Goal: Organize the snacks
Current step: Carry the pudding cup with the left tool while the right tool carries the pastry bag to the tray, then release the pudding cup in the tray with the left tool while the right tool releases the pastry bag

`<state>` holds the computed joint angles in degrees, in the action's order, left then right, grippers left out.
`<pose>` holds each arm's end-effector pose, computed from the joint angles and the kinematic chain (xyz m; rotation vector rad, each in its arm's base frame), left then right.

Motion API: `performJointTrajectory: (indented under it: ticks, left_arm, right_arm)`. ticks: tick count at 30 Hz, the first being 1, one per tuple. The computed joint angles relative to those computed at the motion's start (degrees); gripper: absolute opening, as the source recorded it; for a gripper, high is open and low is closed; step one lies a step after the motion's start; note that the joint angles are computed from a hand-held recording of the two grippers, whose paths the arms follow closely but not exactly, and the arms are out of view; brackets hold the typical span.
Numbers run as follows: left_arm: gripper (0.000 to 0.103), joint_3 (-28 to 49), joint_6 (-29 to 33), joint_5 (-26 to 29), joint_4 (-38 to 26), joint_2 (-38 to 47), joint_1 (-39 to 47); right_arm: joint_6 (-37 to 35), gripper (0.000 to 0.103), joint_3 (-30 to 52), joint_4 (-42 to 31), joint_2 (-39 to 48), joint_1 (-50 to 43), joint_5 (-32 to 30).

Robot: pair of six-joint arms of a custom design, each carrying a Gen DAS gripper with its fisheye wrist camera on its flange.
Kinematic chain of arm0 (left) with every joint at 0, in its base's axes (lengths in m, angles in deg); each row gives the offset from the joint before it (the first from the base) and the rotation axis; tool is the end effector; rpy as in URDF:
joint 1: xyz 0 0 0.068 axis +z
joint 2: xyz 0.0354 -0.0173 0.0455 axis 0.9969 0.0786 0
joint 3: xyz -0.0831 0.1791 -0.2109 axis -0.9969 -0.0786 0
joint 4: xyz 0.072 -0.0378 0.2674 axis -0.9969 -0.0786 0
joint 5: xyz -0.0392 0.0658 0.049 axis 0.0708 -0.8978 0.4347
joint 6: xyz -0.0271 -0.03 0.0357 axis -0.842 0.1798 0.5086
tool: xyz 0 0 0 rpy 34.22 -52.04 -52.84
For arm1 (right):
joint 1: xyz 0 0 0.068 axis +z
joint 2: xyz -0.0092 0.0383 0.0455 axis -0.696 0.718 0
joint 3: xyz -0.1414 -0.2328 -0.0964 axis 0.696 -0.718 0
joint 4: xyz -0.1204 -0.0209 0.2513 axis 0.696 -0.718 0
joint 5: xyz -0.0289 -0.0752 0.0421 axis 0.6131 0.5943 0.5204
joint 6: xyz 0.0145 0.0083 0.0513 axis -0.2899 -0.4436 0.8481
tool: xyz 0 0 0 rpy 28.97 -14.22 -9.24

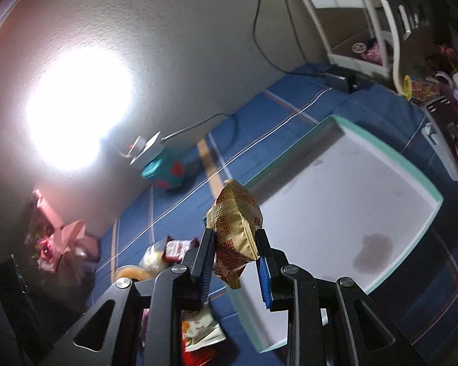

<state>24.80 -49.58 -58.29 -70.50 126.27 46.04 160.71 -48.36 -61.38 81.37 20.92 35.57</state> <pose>0.2125 -0.1727 0.2008 0.5590 2.5166 -0.2957 0.0967 0.1510 0.1825 1.0394 2.1293 0.3754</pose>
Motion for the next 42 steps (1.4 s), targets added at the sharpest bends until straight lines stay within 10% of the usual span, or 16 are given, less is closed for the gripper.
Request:
performJointTrajectory:
  ticks: [21,30,35,42]
  left_arm:
    - [0.039,3.0,-1.3,0.3,17.5,17.3,-8.1]
    - [0.043,5.4,-2.5,-1.1,13.3,18.4,-7.8]
    - [0.06,6.9,-3.2,-1.5,8.7,18.4,-6.6]
    - [0.064,9.5,-4.6,-5.6,1.9,20.7,-4.9]
  right_arm:
    - [-6.2,0.028,-7.4,2.3,-2.5,-12.3,-4.9]
    - [-7.2,0.029,-9.1,3.4,-3.0,-14.9,-8.0]
    - [-8.3,0.066,-10.3,6.2,-2.6,-16.6,-12.3]
    - [-11.6,0.079,-10.4,9.7,2.5,-18.7,-18.0]
